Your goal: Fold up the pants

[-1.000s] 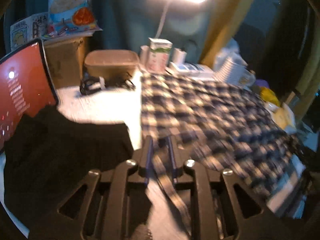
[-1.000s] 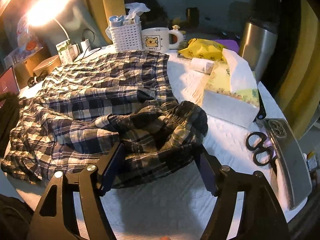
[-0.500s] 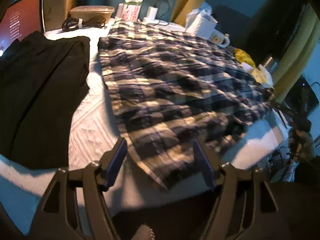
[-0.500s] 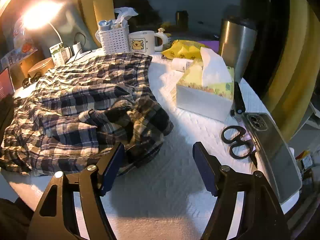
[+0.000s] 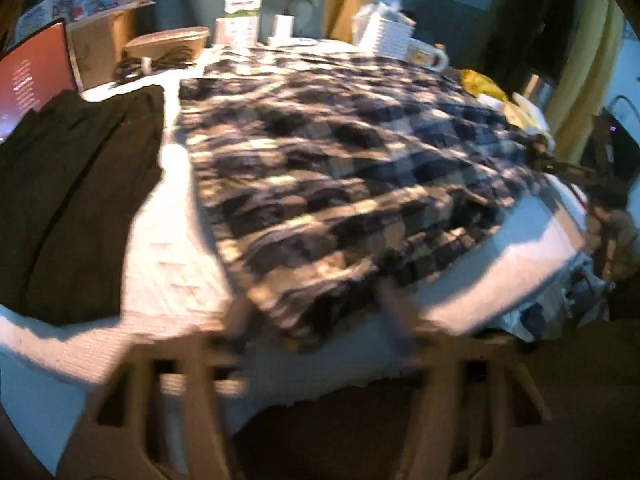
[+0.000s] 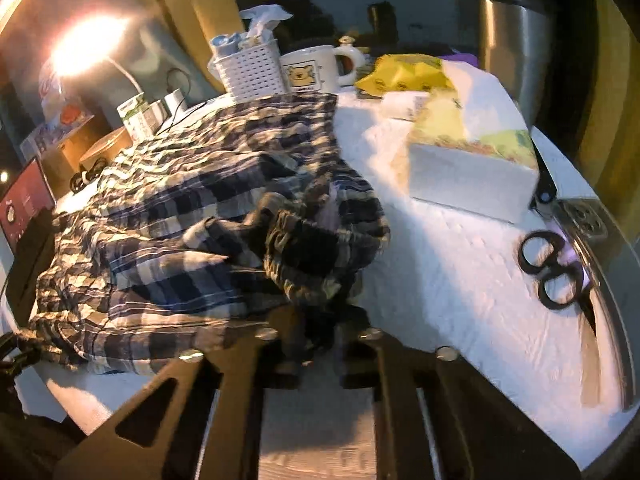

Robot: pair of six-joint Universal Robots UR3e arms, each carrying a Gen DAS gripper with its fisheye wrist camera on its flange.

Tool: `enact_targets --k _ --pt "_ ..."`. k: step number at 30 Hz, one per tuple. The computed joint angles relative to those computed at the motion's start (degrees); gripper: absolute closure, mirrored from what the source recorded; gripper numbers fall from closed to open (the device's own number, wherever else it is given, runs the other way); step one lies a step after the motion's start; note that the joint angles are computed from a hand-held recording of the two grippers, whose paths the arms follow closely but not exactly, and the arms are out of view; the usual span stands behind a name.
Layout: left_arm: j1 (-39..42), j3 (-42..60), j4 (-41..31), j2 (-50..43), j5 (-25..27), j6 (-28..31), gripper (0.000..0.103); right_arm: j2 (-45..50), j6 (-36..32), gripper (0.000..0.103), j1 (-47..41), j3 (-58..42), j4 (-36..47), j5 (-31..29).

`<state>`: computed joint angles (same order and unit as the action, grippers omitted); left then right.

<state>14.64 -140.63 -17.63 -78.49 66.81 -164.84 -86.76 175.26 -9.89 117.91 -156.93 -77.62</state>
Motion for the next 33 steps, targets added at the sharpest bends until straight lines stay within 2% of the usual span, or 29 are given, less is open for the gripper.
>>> enact_targets --k 2,5,11,13,19,23,27,33 --pt "5.1 0.9 -7.3 2.4 -4.4 2.3 0.092 -1.9 0.3 0.096 1.2 -0.9 1.3 -0.6" --pt "10.4 0.8 -14.4 7.8 -6.9 5.6 0.098 -5.8 1.0 0.097 2.6 -2.1 3.7 -1.7" --pt "22.3 1.9 -29.7 20.7 -12.5 13.5 0.100 -11.8 1.8 0.097 6.1 -5.5 10.7 -3.8" --pt "23.1 3.8 -32.8 19.7 -13.5 15.3 0.100 -11.9 1.7 0.097 7.5 -5.9 11.0 -5.4" --pt "13.1 3.7 -23.9 11.6 -6.6 6.6 0.096 -9.6 2.4 0.097 8.8 -4.7 9.5 -8.3" --pt "11.0 2.0 -22.2 11.9 -8.7 4.0 0.093 -9.5 2.1 0.097 8.2 -3.1 9.2 -9.0" --pt "13.2 1.0 -23.4 15.8 -12.6 3.6 0.091 -10.1 1.5 0.097 6.8 -1.8 9.3 -8.2" --pt "12.5 1.3 -22.7 17.1 -13.3 3.3 0.083 -9.9 1.5 0.097 6.7 -0.5 8.4 -7.8"
